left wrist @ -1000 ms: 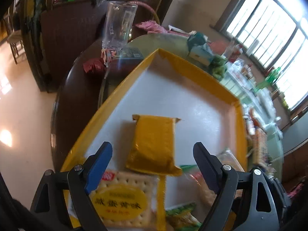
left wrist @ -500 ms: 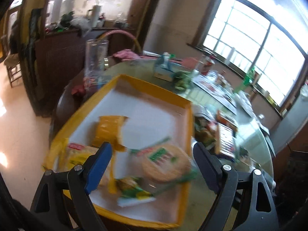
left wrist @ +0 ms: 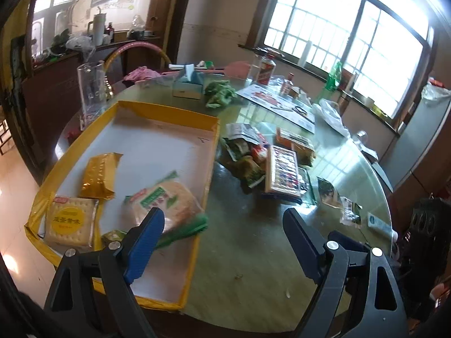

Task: Organize snacks
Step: 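Move both grippers back toward the remaining snacks on the table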

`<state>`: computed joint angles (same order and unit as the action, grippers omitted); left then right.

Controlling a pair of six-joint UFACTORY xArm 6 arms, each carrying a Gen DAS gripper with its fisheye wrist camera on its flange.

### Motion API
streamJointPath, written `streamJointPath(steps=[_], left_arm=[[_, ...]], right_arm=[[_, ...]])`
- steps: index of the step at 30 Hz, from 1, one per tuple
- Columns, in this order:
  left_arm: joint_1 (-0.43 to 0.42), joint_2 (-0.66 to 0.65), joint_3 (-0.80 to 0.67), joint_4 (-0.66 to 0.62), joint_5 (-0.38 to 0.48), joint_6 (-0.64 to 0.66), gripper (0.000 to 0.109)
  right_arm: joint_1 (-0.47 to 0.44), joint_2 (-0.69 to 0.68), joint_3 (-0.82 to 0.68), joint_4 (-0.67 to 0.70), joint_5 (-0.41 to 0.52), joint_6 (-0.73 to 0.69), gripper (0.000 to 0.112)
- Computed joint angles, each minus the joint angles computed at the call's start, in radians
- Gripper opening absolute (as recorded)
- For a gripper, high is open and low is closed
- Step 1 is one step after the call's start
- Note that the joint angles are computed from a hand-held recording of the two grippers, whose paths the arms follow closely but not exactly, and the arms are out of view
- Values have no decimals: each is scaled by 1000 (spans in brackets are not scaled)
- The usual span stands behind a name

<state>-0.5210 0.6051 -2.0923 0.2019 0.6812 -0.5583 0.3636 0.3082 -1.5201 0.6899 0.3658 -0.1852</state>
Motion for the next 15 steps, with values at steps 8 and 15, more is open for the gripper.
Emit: streamJointPath(steps=[8, 15], left_arm=[[-28, 9, -18, -8, 22, 25, 86], [-39, 25, -40, -17, 39, 33, 86]], right_arm=[[-47, -35, 51, 0, 16, 3, 88], [-82, -45, 66, -27, 35, 34, 88]])
